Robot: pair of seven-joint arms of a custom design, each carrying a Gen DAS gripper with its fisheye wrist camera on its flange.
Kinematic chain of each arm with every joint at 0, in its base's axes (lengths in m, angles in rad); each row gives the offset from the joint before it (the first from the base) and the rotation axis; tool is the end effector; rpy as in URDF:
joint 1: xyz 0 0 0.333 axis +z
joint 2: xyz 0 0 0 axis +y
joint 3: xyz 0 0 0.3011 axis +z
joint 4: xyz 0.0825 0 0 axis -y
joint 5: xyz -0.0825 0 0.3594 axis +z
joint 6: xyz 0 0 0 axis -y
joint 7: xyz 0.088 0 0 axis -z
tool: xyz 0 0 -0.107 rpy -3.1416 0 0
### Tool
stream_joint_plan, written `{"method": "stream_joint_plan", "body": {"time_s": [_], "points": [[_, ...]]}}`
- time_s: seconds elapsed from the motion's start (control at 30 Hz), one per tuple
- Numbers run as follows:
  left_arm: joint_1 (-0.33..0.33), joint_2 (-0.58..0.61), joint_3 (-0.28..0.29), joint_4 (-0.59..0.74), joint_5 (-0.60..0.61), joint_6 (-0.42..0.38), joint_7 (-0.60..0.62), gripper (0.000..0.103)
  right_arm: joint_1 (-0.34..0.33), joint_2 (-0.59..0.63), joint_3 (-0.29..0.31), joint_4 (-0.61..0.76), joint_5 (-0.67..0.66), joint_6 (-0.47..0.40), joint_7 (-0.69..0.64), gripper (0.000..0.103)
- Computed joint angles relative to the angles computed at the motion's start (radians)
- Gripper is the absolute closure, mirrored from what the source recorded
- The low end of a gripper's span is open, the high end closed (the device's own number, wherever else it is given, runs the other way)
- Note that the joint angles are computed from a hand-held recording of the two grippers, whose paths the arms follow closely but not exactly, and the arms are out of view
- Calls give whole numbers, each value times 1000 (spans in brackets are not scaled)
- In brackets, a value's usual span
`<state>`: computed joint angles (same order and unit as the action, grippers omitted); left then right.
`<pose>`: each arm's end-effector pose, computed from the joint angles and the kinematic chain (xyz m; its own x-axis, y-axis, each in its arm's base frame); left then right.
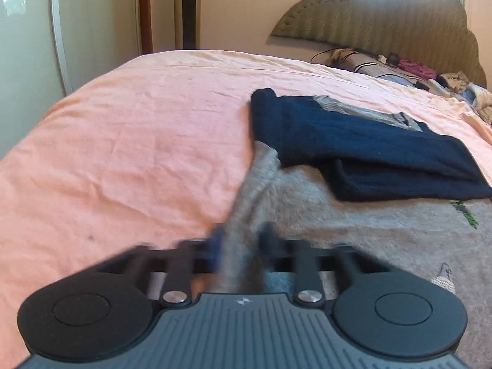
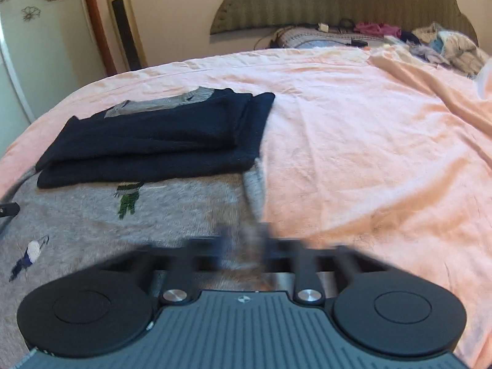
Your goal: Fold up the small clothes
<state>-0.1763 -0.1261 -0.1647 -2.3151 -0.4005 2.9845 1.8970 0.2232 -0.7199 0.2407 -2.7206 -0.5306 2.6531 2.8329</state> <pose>0.4981 -0.1503 0.4841 -0.3282 -0.9419 0.0719 -0.6724 0.1794 -0.7181 0.3154 0.1788 0.4945 -0.3086 -0.9273 -0.2120 -0.6313 0.3664 -0.6835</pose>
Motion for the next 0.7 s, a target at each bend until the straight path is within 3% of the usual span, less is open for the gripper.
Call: {"method": "stream_joint_plan", "body": {"time_s": [0.03,0.1,0.23,0.27,0.33,0.37,0.4,0.43,0.47,0.5,0.57,0.6,0.63,0.67,0.7], "points": [[-13,-2,23,14,-42,-35,16,99,-2,-17,-3,-7,0,-9,-1,95],[24,-11,-1,-7,34,-1,-19,99,0,-58,-11,-37,13,-23,12,96],[-35,-34,42,-53,-95,52,141,99,-2,-103,-8,-100,32,40,65,92],[-37,-50,45,-59,-107,32,145,98,12,-119,-20,-111,56,52,77,85],[-54,-97,77,-67,-166,-66,185,94,59,-166,-48,-134,103,68,71,47],[-60,-123,94,-76,-203,-112,207,84,92,-190,-57,-139,127,51,53,40],[-64,-153,112,-89,-243,-167,229,61,127,-207,-63,-137,153,18,30,34],[-78,-186,137,-109,-305,-203,274,48,157,-221,-65,-139,179,-10,15,34],[-95,-213,161,-128,-374,-227,328,24,183,-231,-67,-147,205,-17,9,34],[-106,-238,174,-148,-433,-248,371,15,192,-240,-55,-158,213,-10,6,34],[-99,-253,134,-184,-457,-192,401,18,168,-234,5,-149,195,-25,19,37],[-91,-249,93,-204,-434,-116,403,40,159,-223,21,-135,187,-46,21,62],[-56,-241,37,-222,-353,-41,354,61,165,-207,11,-121,195,-74,13,94],[-33,-234,16,-222,-292,-22,318,88,168,-213,2,-126,193,-70,7,96],[-29,-223,30,-197,-302,-59,311,99,175,-221,-8,-127,193,-83,-7,96]]}}
